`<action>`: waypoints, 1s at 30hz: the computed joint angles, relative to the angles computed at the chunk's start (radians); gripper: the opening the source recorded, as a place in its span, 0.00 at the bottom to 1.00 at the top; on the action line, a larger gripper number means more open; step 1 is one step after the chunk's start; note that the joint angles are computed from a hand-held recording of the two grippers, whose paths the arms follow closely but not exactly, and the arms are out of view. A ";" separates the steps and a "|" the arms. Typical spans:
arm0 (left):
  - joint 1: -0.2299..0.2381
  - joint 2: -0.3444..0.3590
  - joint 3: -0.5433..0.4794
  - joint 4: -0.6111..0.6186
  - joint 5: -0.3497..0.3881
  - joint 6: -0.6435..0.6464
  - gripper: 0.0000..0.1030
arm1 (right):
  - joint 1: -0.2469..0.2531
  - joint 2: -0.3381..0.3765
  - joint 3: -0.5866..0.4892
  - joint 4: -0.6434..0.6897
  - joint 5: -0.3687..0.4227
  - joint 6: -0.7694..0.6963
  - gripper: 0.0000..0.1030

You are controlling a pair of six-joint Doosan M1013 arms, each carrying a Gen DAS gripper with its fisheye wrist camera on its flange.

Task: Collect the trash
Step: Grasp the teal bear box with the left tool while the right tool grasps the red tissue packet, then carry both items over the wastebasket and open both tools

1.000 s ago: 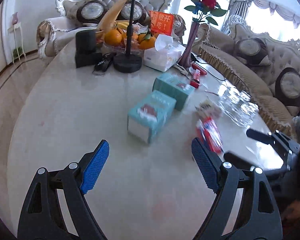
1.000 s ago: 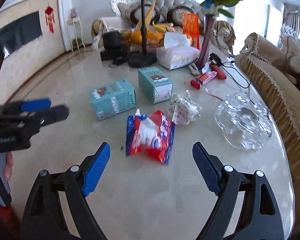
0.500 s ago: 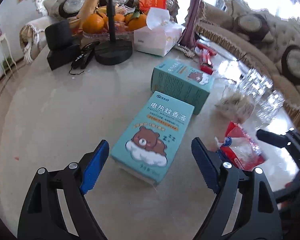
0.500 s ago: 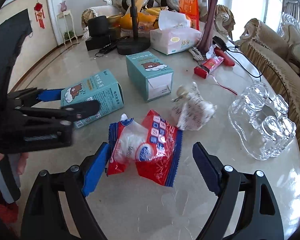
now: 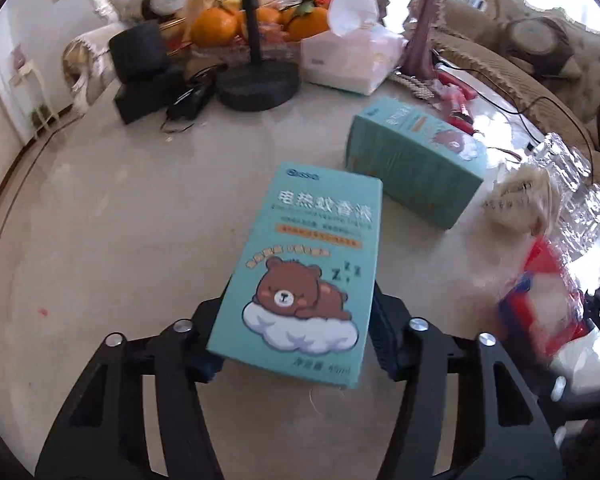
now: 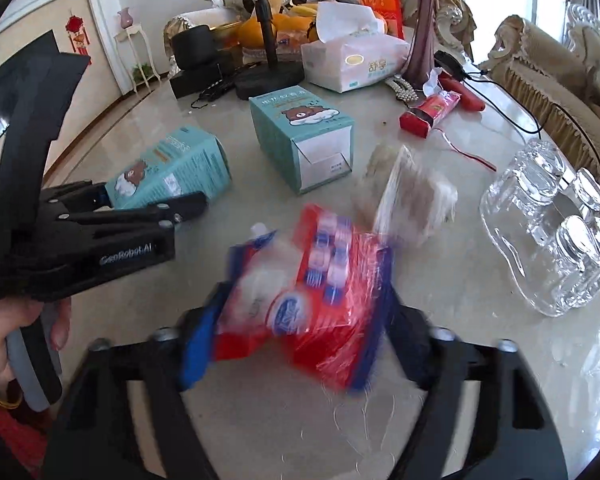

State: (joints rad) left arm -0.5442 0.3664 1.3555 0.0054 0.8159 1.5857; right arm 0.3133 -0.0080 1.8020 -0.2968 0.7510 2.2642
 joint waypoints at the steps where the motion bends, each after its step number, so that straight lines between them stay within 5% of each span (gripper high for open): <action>1: 0.002 -0.008 0.009 0.003 -0.002 -0.017 0.50 | -0.003 -0.009 0.007 0.020 -0.011 -0.010 0.46; 10: 0.021 -0.152 0.178 -0.088 -0.095 0.021 0.49 | 0.061 -0.127 0.096 0.004 -0.036 0.005 0.46; 17: 0.037 -0.447 0.466 -0.286 -0.190 0.154 0.49 | 0.209 -0.301 0.213 -0.052 -0.052 0.125 0.46; 22: -0.004 -0.601 0.612 -0.293 -0.139 0.139 0.49 | 0.340 -0.373 0.248 -0.074 0.002 0.185 0.46; 30: -0.070 -0.700 0.748 -0.253 0.002 0.022 0.49 | 0.507 -0.393 0.292 -0.006 0.108 0.241 0.46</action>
